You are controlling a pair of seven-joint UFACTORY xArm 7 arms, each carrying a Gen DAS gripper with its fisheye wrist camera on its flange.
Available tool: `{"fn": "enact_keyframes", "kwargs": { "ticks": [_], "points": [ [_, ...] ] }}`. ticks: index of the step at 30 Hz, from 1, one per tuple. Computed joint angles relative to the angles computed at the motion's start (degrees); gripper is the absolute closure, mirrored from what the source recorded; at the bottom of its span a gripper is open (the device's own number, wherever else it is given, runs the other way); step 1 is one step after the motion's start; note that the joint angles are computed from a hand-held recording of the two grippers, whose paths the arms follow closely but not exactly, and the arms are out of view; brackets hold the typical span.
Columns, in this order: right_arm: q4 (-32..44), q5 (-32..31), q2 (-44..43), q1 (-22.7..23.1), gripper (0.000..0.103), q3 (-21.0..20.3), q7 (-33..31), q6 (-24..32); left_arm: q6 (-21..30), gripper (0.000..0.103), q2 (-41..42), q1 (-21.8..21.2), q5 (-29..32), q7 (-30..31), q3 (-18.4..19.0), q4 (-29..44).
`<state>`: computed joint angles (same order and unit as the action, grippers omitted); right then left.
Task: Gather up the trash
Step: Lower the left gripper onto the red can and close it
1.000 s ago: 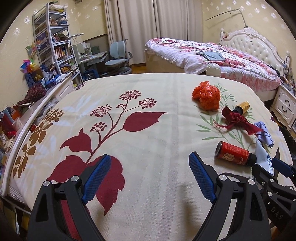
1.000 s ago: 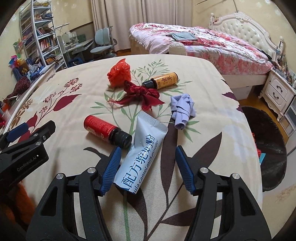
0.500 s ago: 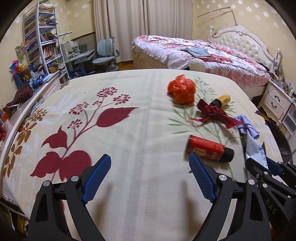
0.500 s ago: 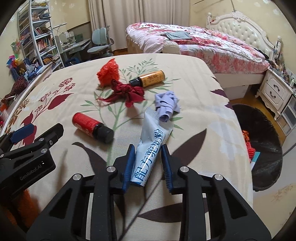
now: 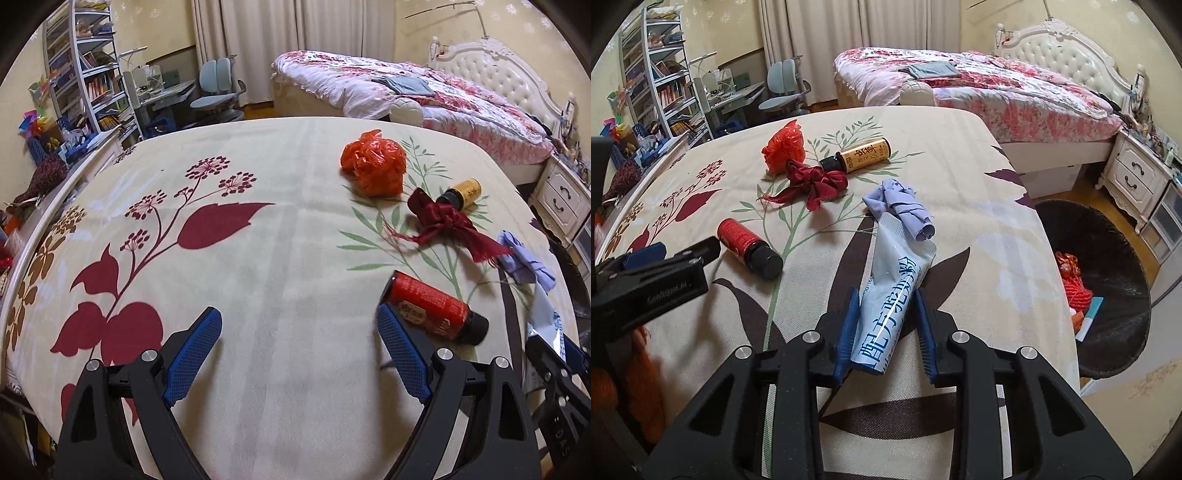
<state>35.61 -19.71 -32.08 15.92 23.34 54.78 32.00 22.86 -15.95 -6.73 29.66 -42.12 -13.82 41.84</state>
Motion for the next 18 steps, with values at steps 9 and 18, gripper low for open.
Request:
{"fn": "enact_keyframes", "kwargs": {
  "ticks": [9,18],
  "points": [
    [-0.13,-0.63,-0.44,-0.4,0.073,0.31,0.14,0.52,-0.47,0.017,0.26,-0.47,1.19,-1.68,0.58,0.78],
    [-0.9,-1.0,-1.26,-0.44,0.073,0.09,0.12,0.78,-1.67,0.017,0.16,-2.57,-4.62,2.19,-0.29,1.5]
  ]
}}
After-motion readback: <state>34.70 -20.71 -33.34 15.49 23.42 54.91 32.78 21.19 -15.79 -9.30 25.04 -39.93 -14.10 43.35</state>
